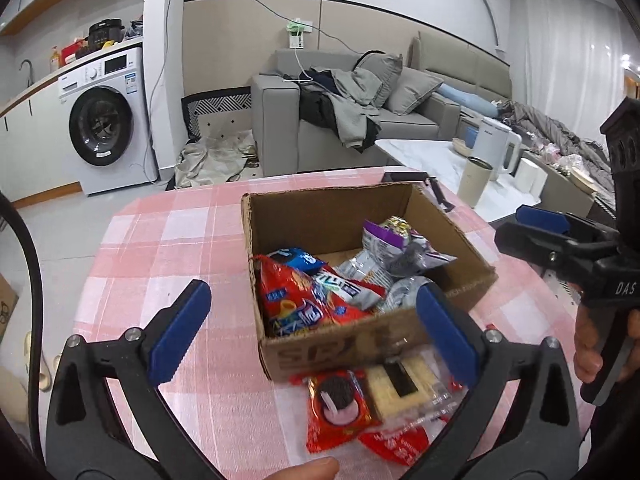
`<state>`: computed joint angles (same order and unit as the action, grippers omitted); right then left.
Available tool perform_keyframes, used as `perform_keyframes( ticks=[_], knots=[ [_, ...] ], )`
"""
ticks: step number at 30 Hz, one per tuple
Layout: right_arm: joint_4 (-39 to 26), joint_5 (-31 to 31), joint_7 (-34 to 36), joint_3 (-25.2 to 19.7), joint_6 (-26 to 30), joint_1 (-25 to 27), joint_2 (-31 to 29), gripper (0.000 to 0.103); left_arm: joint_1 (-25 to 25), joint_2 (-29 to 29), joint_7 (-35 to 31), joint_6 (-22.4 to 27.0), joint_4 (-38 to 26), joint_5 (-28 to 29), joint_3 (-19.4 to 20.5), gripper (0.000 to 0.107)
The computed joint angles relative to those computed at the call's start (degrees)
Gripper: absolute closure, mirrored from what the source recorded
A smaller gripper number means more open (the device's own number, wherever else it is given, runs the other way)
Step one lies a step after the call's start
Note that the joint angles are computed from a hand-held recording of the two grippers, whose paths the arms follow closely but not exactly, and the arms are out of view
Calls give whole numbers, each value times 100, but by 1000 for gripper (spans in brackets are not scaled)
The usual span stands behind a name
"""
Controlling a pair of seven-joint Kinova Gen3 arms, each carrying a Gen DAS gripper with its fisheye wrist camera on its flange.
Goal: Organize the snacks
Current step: 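Move both tools back toward the red wafer pack beside the box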
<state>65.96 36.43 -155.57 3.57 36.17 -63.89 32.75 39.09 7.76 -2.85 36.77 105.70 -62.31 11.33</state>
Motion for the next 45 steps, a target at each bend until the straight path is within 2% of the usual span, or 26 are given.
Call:
perform_keyframes(
  ticks=[4,7,9,13,14,16,19,24,29,31,33,39,45],
  knots=[
    [255,117,-52,-23,-47,-117,-159,0,92,-224,318,130,242,-121,118,5],
    [112,314,29,-65,427,-303,-88,0,76,-396,654,139,466,-260,264,5],
    [120,436,55,97,656,-549,-46,0,90,-469,976,263,596,-439,392,5],
    [689,795,-472,-165,180,-411,-266,0,103,-529,1346,494,781,-630,601,5],
    [786,888,-616,-111,154,-472,-291,0,121,-516,1391,591,769,-639,650,5],
    [808,974,-721,-21,314,-600,-268,0,190,-505,1547,766,821,-723,735,5],
    [873,1083,-825,-159,454,-558,-276,0,284,-456,1647,960,856,-770,804,5],
    [1288,1410,-1424,-163,314,-632,-403,0,442,-363,1805,1161,953,-848,833,5],
    [1468,1814,-1851,-202,418,-710,-404,0,518,-271,1862,1202,1003,-840,781,5],
    [1460,1813,-1793,-377,445,-561,-390,0,544,-197,1854,1251,966,-797,747,5],
    [1543,1850,-1936,-355,375,-553,-408,0,540,-170,1830,1121,984,-789,703,5],
    [1756,1672,-2058,-456,-84,-313,-479,0,642,6,1660,1083,923,-804,621,5],
    [1518,1270,-1578,-463,28,-300,-294,0,736,157,1512,1071,844,-741,510,5]
  ],
)
